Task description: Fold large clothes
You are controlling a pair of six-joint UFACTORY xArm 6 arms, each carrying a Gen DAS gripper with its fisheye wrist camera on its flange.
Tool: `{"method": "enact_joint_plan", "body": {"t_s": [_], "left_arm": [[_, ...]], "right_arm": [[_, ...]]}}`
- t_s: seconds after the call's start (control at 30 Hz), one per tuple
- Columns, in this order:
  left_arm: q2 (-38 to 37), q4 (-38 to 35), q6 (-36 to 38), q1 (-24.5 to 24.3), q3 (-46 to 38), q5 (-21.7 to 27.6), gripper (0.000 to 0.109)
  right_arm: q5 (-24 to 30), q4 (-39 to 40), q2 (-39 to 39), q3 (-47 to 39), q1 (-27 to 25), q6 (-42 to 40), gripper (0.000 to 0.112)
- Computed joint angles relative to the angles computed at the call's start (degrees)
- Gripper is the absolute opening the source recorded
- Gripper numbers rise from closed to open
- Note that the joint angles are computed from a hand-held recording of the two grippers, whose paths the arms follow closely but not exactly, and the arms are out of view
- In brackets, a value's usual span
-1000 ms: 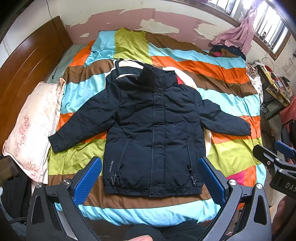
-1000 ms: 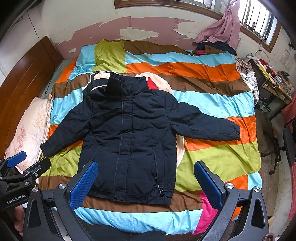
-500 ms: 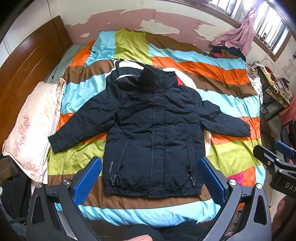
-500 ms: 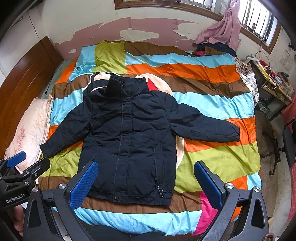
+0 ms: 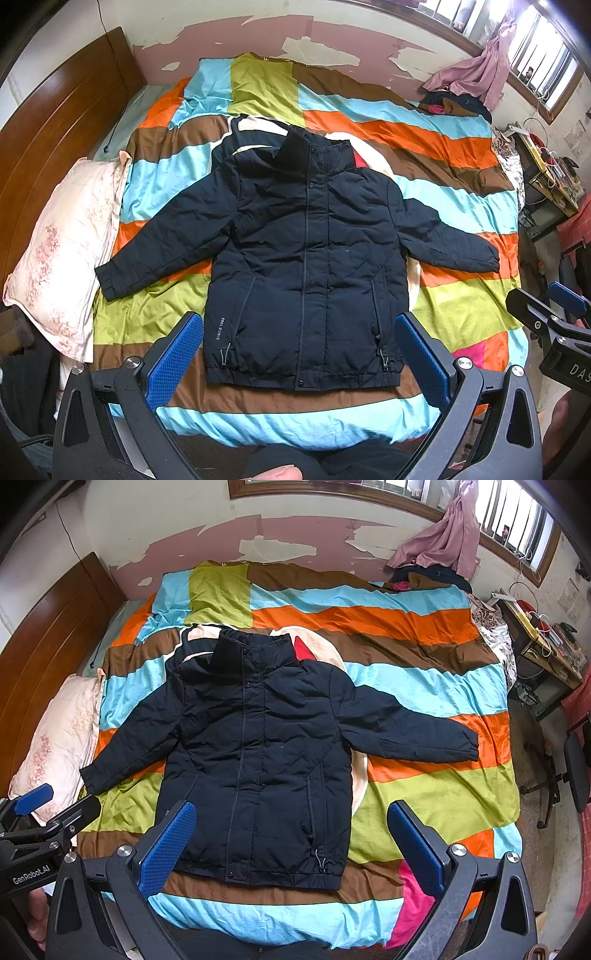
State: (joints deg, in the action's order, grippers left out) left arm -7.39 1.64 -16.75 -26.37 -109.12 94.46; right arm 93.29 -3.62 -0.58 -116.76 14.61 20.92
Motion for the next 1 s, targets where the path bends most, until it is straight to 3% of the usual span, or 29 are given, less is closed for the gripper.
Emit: {"method": "enact_joint_plan", "body": {"t_s": [0.73, 1.0], "left_arm": [[-2.3, -0.1, -0.5, -0.6, 4.6, -2.2, 0.101], [-6.4, -3.8, 1.7, 2.0, 12.7, -6.1, 0.101]], "right_arm": [[0.2, -0.3, 0.6, -0.6, 0.8, 1.1, 0.103], [-0.1, -0.9, 1.3, 0.3, 2.3, 2.4, 0.103]]}}
